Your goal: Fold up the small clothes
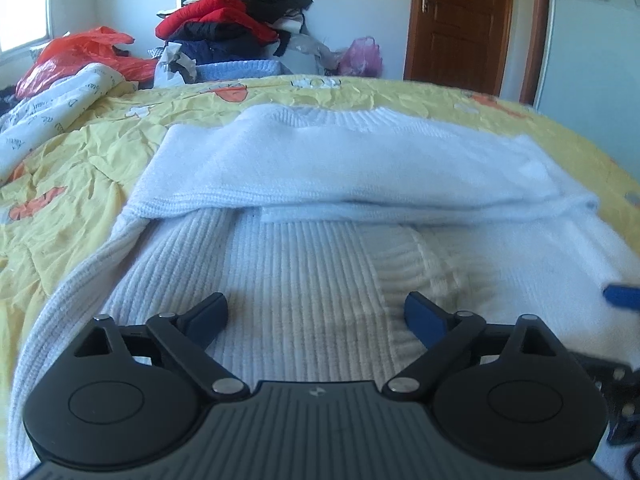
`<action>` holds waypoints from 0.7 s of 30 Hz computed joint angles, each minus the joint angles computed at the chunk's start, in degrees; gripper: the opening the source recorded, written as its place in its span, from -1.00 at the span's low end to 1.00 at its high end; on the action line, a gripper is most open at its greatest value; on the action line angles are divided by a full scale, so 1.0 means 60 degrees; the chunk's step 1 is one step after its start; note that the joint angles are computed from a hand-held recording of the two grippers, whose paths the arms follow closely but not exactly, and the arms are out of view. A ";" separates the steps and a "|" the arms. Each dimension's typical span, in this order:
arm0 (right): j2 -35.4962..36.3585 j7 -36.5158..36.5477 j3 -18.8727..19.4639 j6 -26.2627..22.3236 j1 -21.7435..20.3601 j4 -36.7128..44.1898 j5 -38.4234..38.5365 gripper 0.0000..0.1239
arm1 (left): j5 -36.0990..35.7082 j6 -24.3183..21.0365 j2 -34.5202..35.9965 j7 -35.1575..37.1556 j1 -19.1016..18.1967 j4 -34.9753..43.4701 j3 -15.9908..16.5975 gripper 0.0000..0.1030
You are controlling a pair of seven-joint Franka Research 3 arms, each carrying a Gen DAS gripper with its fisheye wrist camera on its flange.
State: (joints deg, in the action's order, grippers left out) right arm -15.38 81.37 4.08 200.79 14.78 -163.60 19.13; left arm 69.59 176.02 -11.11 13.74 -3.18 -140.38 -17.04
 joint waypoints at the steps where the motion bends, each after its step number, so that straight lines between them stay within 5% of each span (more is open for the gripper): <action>1: -0.0010 0.0032 -0.0052 -0.0008 0.0032 0.0000 -0.0045 0.63 | -0.0172 -0.0106 -0.0062 0.0213 -0.0093 -0.0065 0.0018 0.90; 21: -0.0042 0.0340 -0.0259 0.0060 0.0167 -0.0071 -0.0368 0.64 | -0.0679 0.0383 -0.0969 0.0397 0.0852 -0.0956 -0.0884 0.92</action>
State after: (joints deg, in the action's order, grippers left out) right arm -15.64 83.41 2.53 201.15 15.78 -164.02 16.93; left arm 65.51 178.31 -16.92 16.13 1.93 -146.11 -22.34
